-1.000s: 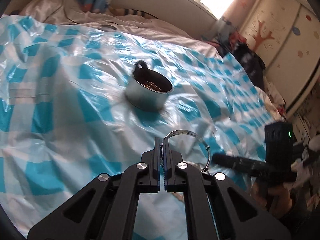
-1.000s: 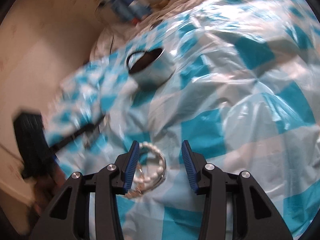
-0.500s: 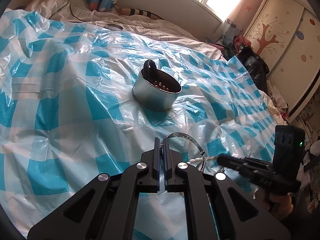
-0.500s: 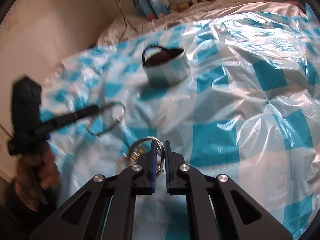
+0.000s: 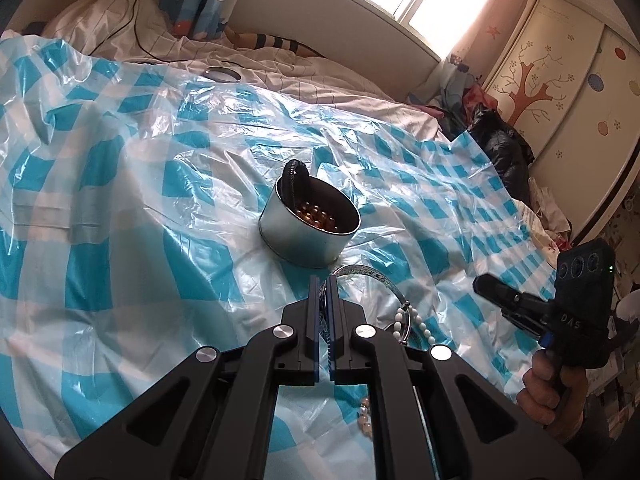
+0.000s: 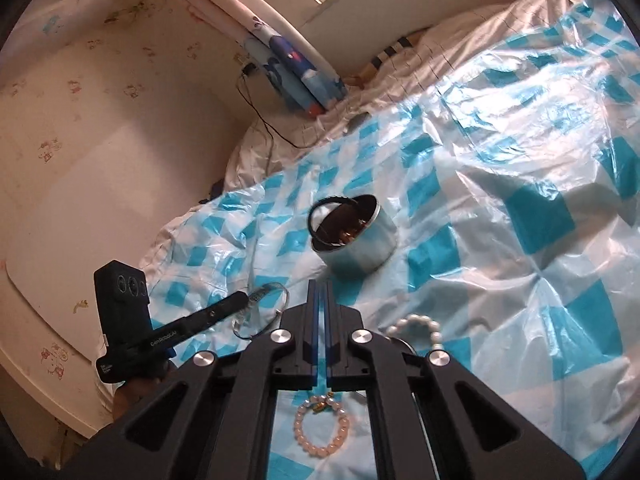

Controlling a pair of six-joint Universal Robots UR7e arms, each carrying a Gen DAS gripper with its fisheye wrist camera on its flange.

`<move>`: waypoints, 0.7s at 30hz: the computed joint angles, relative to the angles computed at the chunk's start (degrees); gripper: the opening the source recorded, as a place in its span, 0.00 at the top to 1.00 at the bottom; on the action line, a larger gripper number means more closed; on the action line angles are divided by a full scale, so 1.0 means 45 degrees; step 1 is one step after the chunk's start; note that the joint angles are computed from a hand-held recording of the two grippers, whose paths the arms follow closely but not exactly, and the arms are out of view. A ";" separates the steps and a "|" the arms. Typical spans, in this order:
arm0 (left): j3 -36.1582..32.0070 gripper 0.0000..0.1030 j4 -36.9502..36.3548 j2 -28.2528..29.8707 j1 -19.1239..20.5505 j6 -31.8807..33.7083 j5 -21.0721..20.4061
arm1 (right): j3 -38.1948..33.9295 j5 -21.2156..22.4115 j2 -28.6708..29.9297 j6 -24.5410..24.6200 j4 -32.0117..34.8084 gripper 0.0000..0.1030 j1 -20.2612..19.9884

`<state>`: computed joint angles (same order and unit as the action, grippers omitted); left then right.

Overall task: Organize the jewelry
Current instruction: 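Lift the silver bangle with the left gripper while the right gripper lifts the pearl bracelet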

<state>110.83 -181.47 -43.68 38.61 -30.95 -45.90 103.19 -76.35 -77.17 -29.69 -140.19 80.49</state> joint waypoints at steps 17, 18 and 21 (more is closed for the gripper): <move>0.0000 0.98 -0.0047 0.0068 0.0040 0.0047 -0.0097 | 0.0785 -0.6859 0.1726 -0.2663 -0.3193 0.92 0.1543; 0.0003 0.98 -0.0096 0.0075 0.0039 0.0042 -0.0072 | 0.0783 -0.6451 0.1570 -0.2480 -0.3059 0.92 0.1458; -0.0001 0.98 -0.0229 0.0089 0.0043 0.0084 -0.0001 | 0.0471 -0.4369 0.1000 -0.1489 -0.2082 0.92 0.0938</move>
<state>110.82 -182.50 -43.28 38.81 -30.58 -45.91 105.31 -96.00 -72.67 -36.39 -149.56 84.71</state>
